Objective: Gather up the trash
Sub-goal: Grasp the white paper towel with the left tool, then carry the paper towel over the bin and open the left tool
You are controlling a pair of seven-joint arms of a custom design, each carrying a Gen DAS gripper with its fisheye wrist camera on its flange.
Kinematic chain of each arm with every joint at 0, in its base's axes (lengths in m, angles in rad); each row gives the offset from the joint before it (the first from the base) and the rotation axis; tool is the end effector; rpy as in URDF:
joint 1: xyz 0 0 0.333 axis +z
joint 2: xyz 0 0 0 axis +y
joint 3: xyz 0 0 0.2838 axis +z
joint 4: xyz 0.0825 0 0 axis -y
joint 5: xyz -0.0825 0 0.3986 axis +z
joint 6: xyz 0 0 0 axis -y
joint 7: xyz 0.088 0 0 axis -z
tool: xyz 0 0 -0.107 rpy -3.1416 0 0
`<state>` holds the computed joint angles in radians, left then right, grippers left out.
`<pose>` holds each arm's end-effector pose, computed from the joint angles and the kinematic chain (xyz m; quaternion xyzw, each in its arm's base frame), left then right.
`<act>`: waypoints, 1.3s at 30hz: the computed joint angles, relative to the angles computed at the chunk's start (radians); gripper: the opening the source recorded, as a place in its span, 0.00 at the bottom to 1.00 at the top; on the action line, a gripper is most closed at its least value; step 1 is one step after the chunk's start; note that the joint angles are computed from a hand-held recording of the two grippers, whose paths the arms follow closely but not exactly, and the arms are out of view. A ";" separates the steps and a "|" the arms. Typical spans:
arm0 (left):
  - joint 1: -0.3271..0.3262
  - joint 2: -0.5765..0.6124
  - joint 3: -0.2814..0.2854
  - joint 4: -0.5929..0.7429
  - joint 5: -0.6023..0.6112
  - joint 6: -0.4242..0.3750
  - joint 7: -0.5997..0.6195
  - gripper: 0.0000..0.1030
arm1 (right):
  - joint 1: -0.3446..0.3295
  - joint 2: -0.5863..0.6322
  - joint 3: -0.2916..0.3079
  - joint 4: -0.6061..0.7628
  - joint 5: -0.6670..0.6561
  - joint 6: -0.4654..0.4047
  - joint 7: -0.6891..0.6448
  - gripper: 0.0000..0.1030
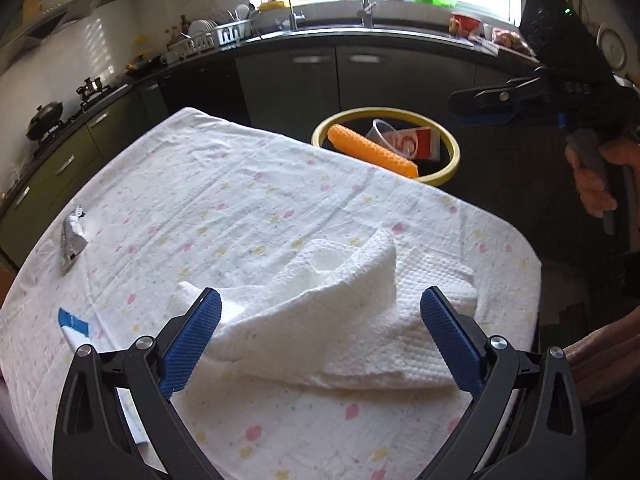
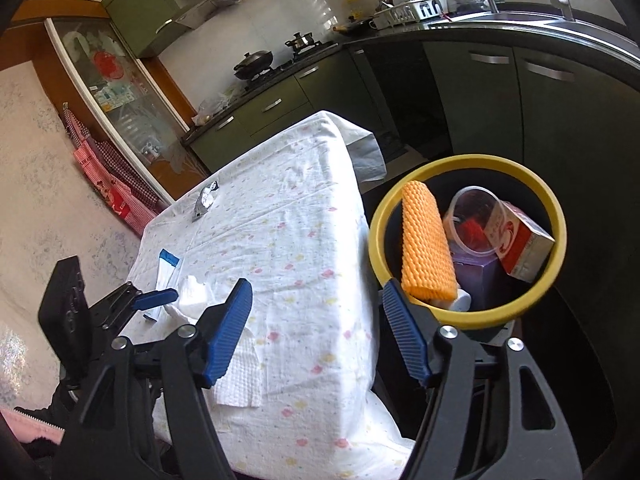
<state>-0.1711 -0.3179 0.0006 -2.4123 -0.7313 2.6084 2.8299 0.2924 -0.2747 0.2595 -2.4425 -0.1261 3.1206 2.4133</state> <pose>0.4977 -0.0712 0.4459 -0.3147 0.8832 -0.3034 0.1698 0.4325 0.2851 0.4762 -0.5840 0.6718 -0.1024 0.4440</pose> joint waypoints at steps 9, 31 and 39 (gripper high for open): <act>0.025 0.013 -0.023 0.016 0.105 -0.094 -0.082 0.43 | 0.040 -0.020 -0.048 -0.069 0.071 0.066 -0.023 0.63; -0.055 0.346 -0.187 0.591 0.137 -0.279 -0.229 0.10 | -0.222 -0.361 0.165 -0.373 0.209 0.120 0.116 0.63; -0.115 0.647 -0.260 0.834 0.435 -0.156 -0.475 0.70 | -0.186 -0.372 0.104 -0.423 0.181 0.119 0.158 0.65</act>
